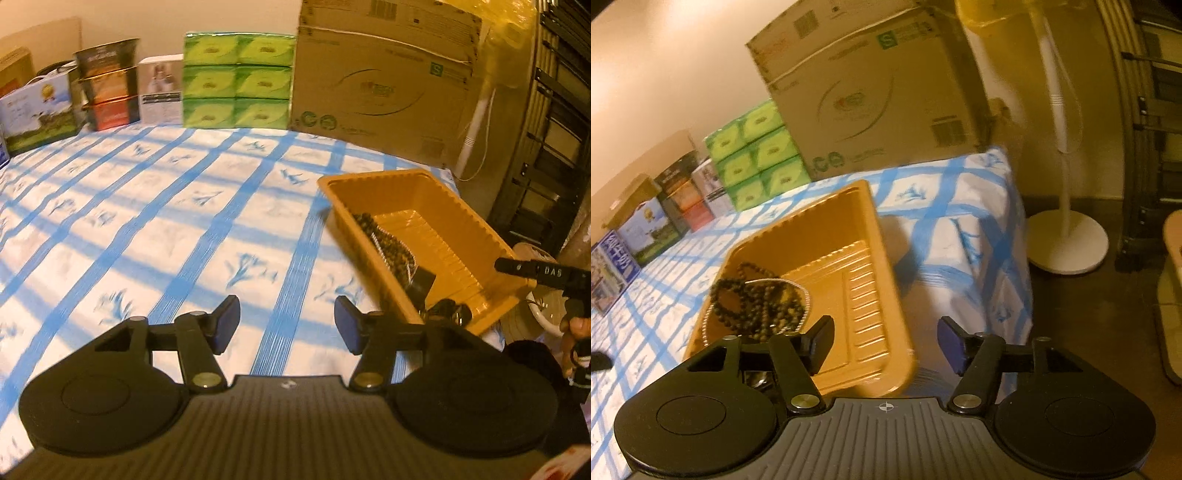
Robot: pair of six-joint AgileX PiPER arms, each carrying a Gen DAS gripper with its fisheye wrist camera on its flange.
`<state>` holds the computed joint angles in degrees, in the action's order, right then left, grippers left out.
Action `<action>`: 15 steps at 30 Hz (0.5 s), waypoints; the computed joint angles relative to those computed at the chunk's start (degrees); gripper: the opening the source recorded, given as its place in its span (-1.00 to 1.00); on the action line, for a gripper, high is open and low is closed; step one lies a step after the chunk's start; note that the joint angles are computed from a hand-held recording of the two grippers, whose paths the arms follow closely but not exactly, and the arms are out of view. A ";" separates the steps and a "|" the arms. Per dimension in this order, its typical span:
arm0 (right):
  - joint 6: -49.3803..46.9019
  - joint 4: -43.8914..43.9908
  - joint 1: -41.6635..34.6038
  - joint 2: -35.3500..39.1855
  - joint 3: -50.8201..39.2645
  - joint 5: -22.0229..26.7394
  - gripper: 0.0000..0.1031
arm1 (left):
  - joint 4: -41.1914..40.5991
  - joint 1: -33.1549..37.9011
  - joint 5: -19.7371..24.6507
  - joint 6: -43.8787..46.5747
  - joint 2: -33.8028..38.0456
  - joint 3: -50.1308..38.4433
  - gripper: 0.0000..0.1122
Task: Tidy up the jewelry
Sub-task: 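Open the right tool to set the orange tray on the bed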
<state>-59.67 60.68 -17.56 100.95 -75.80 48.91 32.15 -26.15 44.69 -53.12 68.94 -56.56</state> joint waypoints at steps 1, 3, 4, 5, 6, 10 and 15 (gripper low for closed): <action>0.65 -0.27 -0.17 -0.33 0.05 -0.40 0.34 | 0.60 -0.98 1.18 -1.33 -0.67 0.44 0.00; 0.97 -0.42 -1.00 -1.12 0.40 -0.22 0.42 | 2.76 -3.62 3.68 -5.38 -1.97 1.33 0.08; 1.00 -0.56 -1.53 -1.59 0.43 0.14 0.46 | 3.92 -4.97 4.74 -7.59 -2.68 1.88 0.11; 1.26 -0.95 -1.89 -2.35 0.68 0.17 0.48 | 4.94 -6.29 5.99 -9.79 -3.04 2.14 0.20; 1.86 -1.72 -2.21 -3.30 0.85 0.26 0.52 | 5.91 -7.67 7.24 -12.00 -3.35 2.39 0.26; 2.73 -4.58 -3.10 -8.97 2.24 2.54 0.58 | 9.63 -13.45 12.33 -21.08 -4.39 4.03 0.67; 7.75 -11.94 -0.71 -15.08 3.51 8.25 0.67 | 11.81 -20.77 20.44 -28.53 -4.93 4.73 0.82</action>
